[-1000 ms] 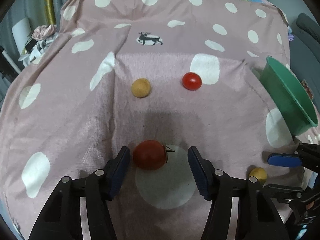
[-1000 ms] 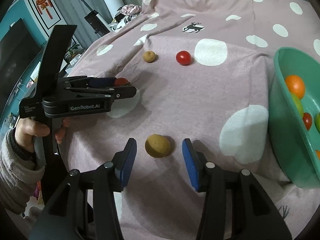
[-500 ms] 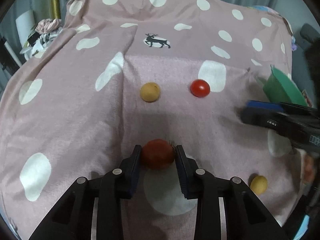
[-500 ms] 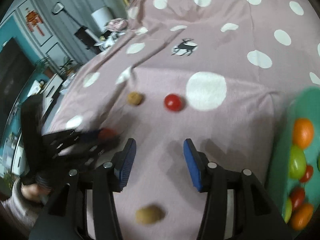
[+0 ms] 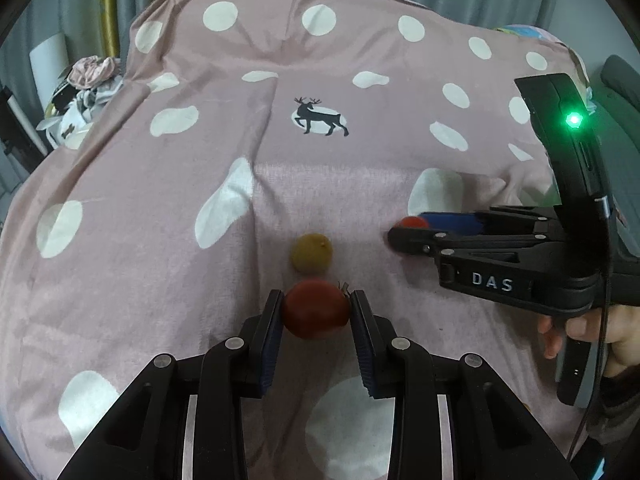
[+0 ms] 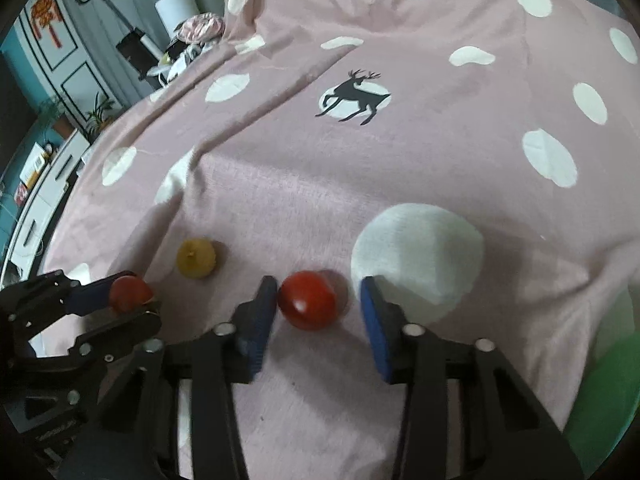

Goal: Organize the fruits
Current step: 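Carry both red tomatoes into the green bowl and open both grippers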

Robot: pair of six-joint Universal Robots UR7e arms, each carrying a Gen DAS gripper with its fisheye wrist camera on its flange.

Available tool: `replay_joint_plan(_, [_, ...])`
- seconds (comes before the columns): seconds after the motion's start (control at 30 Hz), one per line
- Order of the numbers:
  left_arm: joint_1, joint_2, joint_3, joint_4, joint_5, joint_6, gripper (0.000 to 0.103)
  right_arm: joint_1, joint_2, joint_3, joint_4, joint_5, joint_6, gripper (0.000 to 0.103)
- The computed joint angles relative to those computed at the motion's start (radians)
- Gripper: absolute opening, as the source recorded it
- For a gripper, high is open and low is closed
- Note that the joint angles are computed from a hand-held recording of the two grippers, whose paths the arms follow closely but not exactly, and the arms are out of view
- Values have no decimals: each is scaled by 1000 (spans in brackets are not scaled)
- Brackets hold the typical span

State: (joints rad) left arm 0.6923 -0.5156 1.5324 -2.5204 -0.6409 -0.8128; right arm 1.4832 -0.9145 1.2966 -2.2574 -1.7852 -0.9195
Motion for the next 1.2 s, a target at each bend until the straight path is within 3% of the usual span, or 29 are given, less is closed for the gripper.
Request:
replay_joint_plan(0.17, [-2,-5,6,-1,-5,-10,34,0,-10,19,-31,0,-32,28])
replay_joint_plan(0.47, [-54,-8,10,36,7,-53,34,-42,-167,99,54,185,-43,28])
replay_joint_plan(0.93, [-175,-21,-12,242,38,-241,34,-146,-366,188,171,312,-62,28])
replay_joint_plan(1.2, [-201,30,-101,248,45,-175,34,-190,-430,191,189,400,-77,28])
